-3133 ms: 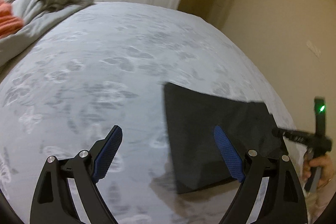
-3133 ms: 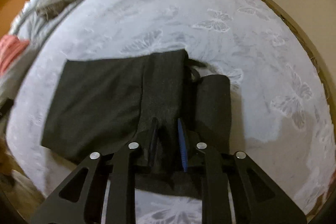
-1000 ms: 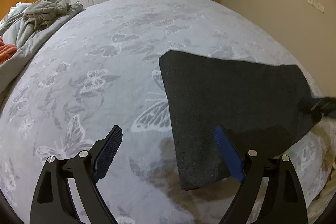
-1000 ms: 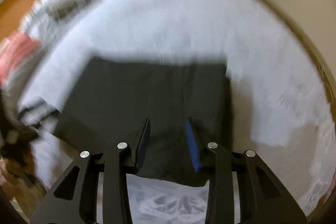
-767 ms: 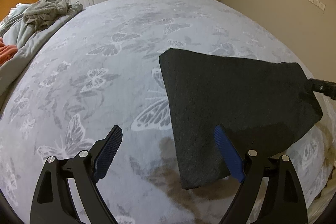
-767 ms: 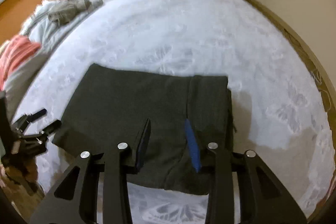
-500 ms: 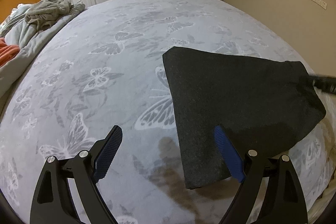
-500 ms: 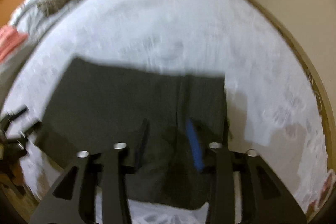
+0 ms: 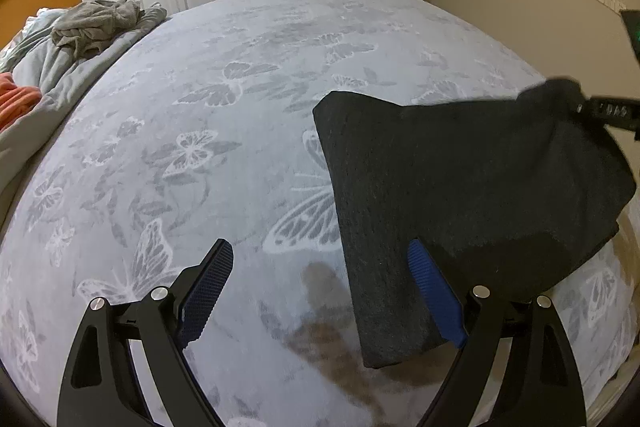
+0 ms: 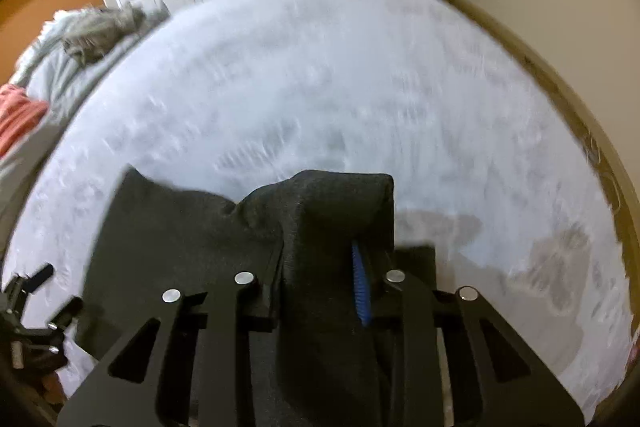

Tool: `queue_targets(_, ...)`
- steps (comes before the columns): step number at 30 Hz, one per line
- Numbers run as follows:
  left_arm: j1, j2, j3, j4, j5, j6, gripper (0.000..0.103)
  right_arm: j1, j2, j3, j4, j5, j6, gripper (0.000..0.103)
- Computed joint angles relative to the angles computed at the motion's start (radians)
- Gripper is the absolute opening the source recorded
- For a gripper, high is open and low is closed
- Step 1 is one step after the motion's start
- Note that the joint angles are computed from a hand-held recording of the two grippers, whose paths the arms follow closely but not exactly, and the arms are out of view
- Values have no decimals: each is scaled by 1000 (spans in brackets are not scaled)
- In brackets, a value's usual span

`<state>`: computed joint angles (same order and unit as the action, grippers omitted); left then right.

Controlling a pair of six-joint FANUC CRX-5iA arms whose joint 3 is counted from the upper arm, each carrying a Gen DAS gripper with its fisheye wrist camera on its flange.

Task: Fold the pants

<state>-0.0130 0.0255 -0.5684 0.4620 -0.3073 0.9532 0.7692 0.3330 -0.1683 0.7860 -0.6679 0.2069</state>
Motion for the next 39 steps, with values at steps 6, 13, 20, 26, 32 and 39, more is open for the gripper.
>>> queue_targets(6, 5, 7, 17, -50, -17, 40, 87, 3, 76, 85, -145, -136, 111, 48)
queue_targets(13, 3, -4, -6, 43, -12, -25, 87, 54, -124, -138, -51, -118, -48, 82)
queue_targets(20, -15, 15, 25, -68, -14, 70, 87, 55, -196, -229, -191, 51, -16, 76)
queue_targets(26, -26, 28, 46, -142, -20, 132, 87, 82, -136, -164, -189, -7, 34, 30)
queue_targets(32, -13, 17, 15, 9, -38, 13, 87, 102, -179, -168, -235, -30, 77, 35)
queue_targets(39, -2, 56, 4, 229, -120, -120, 87, 93, -198, -222, -125, -43, -105, 80)
